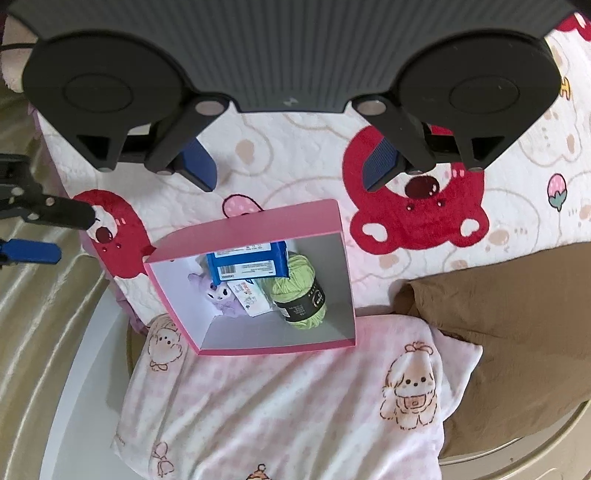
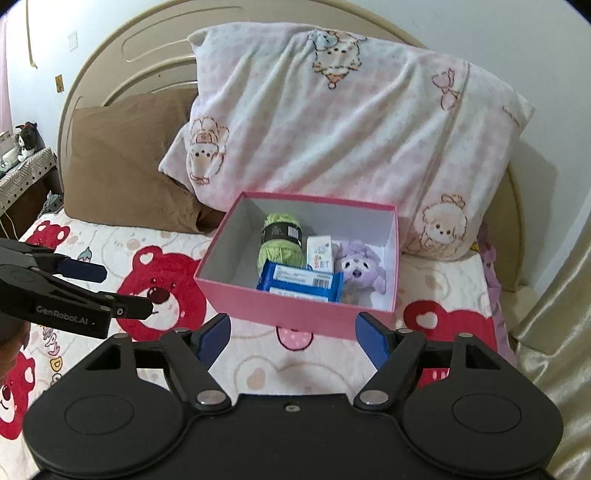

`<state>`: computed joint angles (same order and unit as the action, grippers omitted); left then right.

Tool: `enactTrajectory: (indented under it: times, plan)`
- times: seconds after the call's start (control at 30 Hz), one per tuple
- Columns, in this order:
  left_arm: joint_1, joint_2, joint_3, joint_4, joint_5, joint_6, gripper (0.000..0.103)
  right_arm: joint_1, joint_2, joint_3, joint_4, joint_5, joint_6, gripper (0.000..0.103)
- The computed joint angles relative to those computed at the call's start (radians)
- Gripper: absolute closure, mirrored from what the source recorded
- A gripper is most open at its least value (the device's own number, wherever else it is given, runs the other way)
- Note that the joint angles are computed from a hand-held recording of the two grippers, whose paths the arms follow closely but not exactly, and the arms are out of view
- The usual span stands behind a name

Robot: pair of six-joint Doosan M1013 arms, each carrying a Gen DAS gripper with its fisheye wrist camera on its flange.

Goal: Organize objects

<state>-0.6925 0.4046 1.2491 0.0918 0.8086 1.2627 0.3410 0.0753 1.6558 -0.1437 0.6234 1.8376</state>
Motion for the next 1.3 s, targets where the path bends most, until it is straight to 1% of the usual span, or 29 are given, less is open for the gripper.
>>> enactTrajectory:
  times: [0.13,0.2,0.37,0.57,0.67,0.73,0.83,0.93,1.0,1.17,1.3]
  plan:
    - [0.004,-0.008,0.020,-0.064,-0.009,-0.007,0.017,0.003,-0.001,0.015,-0.016,0.003,0.033,0.024]
    - [0.006,-0.012,0.030,-0.077,-0.014,-0.018,0.017,0.002,0.001,0.020,-0.025,0.007,0.051,0.024]
    - [-0.004,-0.013,0.044,-0.007,-0.005,-0.095,0.017,0.002,0.005,0.033,-0.050,0.006,0.079,0.024]
    - [-0.002,-0.008,0.052,0.009,0.004,-0.142,0.017,0.014,0.016,0.037,-0.141,0.009,0.143,0.024]
    - [-0.006,-0.005,0.052,0.023,0.008,-0.154,0.017,0.019,0.019,0.040,-0.175,0.003,0.171,0.020]
    - [-0.011,-0.004,0.052,0.037,0.010,-0.161,0.015,0.024,0.024,0.038,-0.198,0.011,0.191,0.015]
    - [-0.015,-0.005,0.057,0.046,0.007,-0.169,0.012,0.021,0.028,0.036,-0.179,0.016,0.176,0.010]
    - [-0.016,-0.006,0.061,0.044,0.002,-0.171,0.004,0.022,0.030,0.035,-0.179,0.023,0.185,0.003]
    - [-0.021,-0.007,0.065,0.055,0.003,-0.182,0.001,0.022,0.033,0.030,-0.176,0.035,0.191,0.000]
    - [-0.023,0.009,0.043,0.046,0.071,-0.188,0.000,0.020,0.043,0.013,-0.154,0.087,0.197,0.000]
    - [-0.024,0.017,0.034,0.040,0.099,-0.192,0.000,0.015,0.042,0.011,-0.129,0.095,0.196,0.000]
